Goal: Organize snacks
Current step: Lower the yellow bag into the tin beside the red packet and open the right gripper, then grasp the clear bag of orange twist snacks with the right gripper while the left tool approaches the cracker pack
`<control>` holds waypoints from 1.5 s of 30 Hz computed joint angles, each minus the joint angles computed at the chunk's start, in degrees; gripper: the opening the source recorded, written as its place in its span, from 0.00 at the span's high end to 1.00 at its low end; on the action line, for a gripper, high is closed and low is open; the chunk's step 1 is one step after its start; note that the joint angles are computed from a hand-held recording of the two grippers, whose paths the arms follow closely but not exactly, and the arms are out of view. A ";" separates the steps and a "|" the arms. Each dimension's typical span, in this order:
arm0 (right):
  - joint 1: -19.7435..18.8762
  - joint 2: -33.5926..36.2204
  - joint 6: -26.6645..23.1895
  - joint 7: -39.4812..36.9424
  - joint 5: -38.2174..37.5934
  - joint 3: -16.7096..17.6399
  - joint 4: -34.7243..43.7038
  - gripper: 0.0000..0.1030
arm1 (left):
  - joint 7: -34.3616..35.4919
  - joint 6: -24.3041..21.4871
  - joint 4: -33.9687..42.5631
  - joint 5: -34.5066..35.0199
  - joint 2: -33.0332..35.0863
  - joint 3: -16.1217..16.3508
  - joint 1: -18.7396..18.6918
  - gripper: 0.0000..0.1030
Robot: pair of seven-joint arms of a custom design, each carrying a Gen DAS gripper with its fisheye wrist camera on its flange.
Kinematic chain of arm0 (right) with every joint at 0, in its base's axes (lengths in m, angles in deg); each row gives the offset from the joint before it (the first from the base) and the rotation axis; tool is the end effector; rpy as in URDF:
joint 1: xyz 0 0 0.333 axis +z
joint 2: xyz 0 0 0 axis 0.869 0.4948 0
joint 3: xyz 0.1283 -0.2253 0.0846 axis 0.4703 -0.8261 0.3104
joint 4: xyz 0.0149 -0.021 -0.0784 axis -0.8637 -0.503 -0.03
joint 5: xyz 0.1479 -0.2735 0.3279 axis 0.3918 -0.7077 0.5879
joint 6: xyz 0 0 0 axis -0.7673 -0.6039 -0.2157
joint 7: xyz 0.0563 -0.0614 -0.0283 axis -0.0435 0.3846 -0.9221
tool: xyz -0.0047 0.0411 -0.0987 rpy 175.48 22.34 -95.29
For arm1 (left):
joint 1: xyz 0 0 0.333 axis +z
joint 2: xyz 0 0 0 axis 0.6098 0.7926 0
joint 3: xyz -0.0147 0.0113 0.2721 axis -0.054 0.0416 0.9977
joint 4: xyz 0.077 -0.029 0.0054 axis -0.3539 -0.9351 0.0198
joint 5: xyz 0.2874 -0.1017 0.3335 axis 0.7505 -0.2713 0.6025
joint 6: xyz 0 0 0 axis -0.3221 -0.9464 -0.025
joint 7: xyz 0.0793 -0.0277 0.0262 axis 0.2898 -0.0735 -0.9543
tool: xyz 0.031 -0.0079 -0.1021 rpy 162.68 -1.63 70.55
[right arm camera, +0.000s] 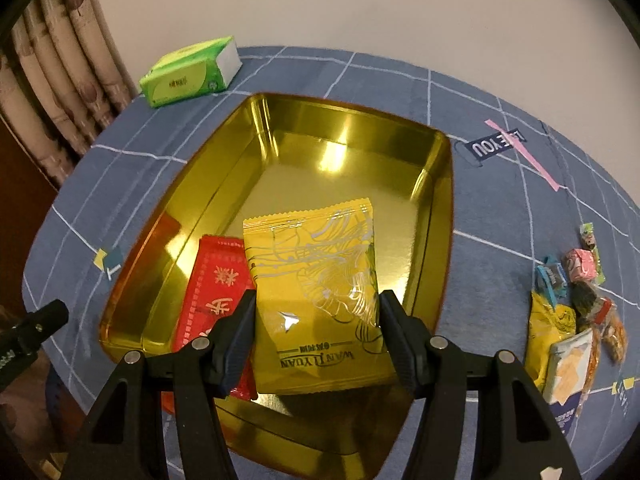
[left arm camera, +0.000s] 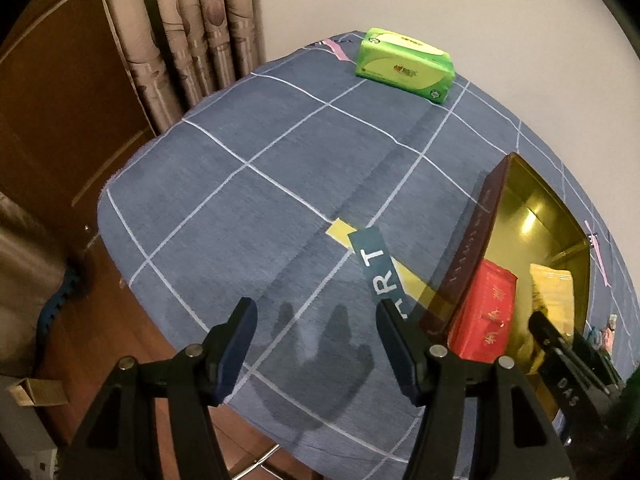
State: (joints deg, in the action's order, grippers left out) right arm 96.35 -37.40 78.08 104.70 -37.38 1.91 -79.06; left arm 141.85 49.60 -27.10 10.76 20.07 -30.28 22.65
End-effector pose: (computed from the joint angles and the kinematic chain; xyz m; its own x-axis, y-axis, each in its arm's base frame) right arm 0.6319 0.4712 0.4765 -0.2492 -0.9680 -0.0290 -0.8621 0.2354 -0.4488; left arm 0.6523 -0.3176 0.5116 0.0828 -0.9942 0.0681 -0.9207 -0.1024 -0.3765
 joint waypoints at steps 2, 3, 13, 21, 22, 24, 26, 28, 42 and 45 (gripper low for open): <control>0.07 0.62 -0.67 -0.28 0.17 0.07 0.72 0.45 | 0.28 0.33 -0.10 -0.66 0.00 -0.15 0.16 0.39; 0.18 1.14 -0.95 -0.69 0.13 0.06 1.40 0.45 | 0.39 0.57 -0.22 -0.94 -0.06 -0.20 0.23 0.39; 0.38 0.96 -0.90 -3.00 0.51 0.06 1.28 0.41 | 0.62 0.08 0.34 -0.66 0.49 -0.24 -0.15 0.39; -0.54 -9.09 8.43 -2.84 -1.69 1.04 -11.31 0.35 | 0.65 0.26 -0.02 0.62 0.11 -0.09 -0.50 0.39; -1.13 -11.49 10.74 -2.59 -1.75 1.39 -14.39 0.33 | 0.50 0.43 -0.14 1.06 -0.02 -0.04 -0.61 0.39; -2.96 -16.93 15.40 -2.99 -0.78 2.32 -21.41 0.32 | 0.65 0.31 0.10 1.91 0.10 -0.06 -0.90 0.39; -4.44 -21.83 17.21 -3.09 -0.86 2.78 -27.38 0.32 | 0.87 0.23 0.14 2.33 0.10 -0.13 -1.11 0.39; -6.18 -26.58 18.64 -3.61 -0.39 3.19 -33.19 0.31 | 1.30 0.23 0.22 2.67 0.13 -0.24 -1.33 0.39; -15.96 -62.22 15.63 -12.84 2.43 -0.38 -72.36 0.31 | 2.43 -0.38 0.99 7.78 0.44 -0.71 -4.51 0.39; -16.57 -66.09 16.35 -17.89 4.94 -2.30 -77.00 0.31 | 2.55 -1.40 1.02 8.66 -0.13 -1.06 -5.51 0.39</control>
